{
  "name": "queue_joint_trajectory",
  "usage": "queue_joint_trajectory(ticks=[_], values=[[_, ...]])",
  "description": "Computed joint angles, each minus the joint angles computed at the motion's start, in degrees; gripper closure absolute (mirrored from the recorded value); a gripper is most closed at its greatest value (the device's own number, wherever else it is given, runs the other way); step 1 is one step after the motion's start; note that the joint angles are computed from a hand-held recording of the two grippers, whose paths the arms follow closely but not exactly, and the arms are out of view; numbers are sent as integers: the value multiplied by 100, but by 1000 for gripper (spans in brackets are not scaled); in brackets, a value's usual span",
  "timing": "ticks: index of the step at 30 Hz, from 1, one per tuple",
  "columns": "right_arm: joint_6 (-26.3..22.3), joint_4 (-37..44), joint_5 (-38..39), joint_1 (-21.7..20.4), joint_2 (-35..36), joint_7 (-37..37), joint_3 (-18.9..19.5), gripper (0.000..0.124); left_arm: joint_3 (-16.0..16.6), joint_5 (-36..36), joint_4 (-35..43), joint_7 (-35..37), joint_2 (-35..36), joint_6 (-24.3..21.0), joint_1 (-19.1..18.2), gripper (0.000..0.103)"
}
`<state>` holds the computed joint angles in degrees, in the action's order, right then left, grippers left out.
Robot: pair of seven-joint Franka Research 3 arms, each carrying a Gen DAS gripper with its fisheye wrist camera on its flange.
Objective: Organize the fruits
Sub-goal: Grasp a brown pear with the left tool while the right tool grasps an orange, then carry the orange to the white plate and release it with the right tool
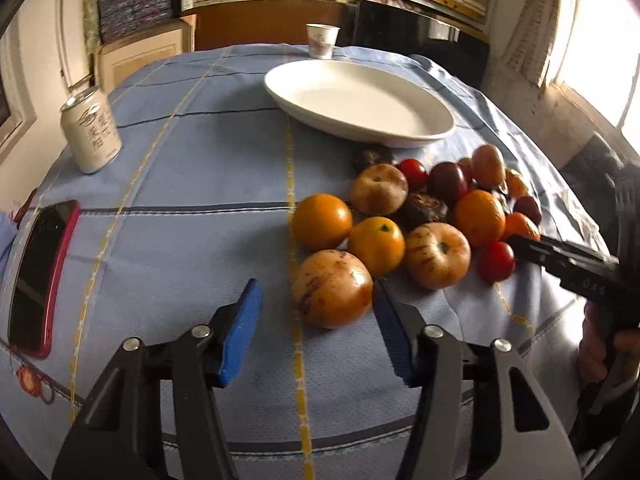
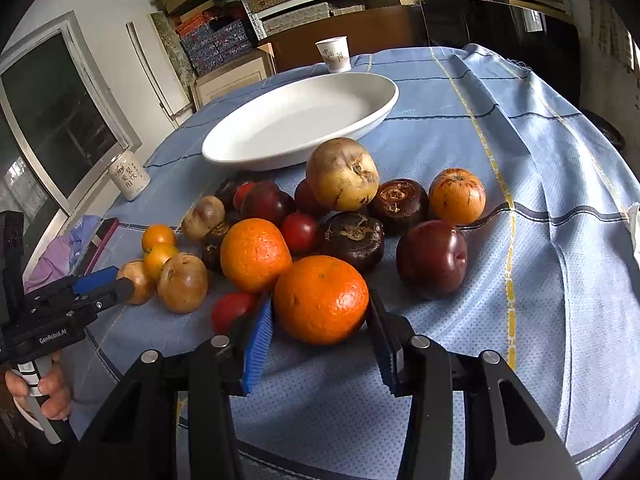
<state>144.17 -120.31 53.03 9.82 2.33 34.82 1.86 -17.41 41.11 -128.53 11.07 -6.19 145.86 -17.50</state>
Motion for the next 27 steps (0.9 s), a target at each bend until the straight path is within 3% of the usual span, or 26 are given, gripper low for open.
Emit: queue_joint_trajectory(ticks=[1,4,7,19,27], values=[[-17,13,6,-3,10,5,-1,78,39,-71,-42,133,8,233,-4,48],[-12,14,10,-6,11,-5,0,78,15,-79,91,196,135,96,-7,48],[-30,26,34,-11,22,-13,1,78,72,-261,132,241,243,106,-8,59],[-143,73,73,-31,61,3,0,77,185,-278,270,482,472,301,36,59],[-172,42,302,-55,14,-163,-2,78,161,-126,11,122,202,485,28,61]])
